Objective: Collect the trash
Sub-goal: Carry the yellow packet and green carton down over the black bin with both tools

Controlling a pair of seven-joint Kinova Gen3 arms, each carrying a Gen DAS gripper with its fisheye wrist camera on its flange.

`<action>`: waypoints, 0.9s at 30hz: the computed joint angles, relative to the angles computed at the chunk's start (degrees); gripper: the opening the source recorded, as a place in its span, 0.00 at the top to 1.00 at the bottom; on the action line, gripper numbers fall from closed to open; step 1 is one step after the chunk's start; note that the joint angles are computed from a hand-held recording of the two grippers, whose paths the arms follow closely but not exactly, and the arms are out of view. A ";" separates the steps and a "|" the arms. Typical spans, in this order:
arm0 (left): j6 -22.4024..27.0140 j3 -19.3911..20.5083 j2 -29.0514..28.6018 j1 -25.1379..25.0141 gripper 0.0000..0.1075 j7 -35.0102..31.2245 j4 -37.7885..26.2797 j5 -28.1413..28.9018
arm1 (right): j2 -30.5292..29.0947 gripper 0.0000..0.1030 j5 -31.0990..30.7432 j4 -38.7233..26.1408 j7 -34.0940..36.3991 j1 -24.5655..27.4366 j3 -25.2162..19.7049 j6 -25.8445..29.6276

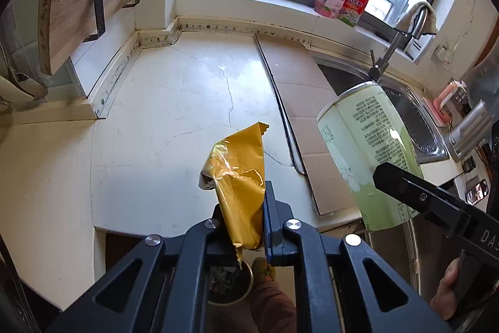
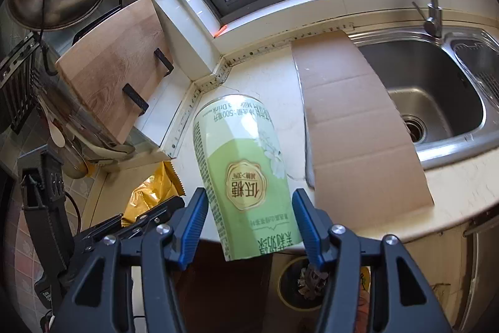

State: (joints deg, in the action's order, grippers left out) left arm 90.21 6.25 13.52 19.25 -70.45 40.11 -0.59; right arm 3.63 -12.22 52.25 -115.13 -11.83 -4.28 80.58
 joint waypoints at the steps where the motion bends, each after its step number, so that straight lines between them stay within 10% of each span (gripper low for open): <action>1: -0.16 0.17 -0.87 0.23 0.92 0.03 1.32 0.21 | -1.12 0.46 0.39 1.25 -0.48 -0.20 -0.15 -0.13; 27: -3.15 7.08 -11.69 8.53 0.92 19.23 23.43 -9.25 | -15.05 0.46 -5.60 20.22 12.12 -0.84 1.89 2.96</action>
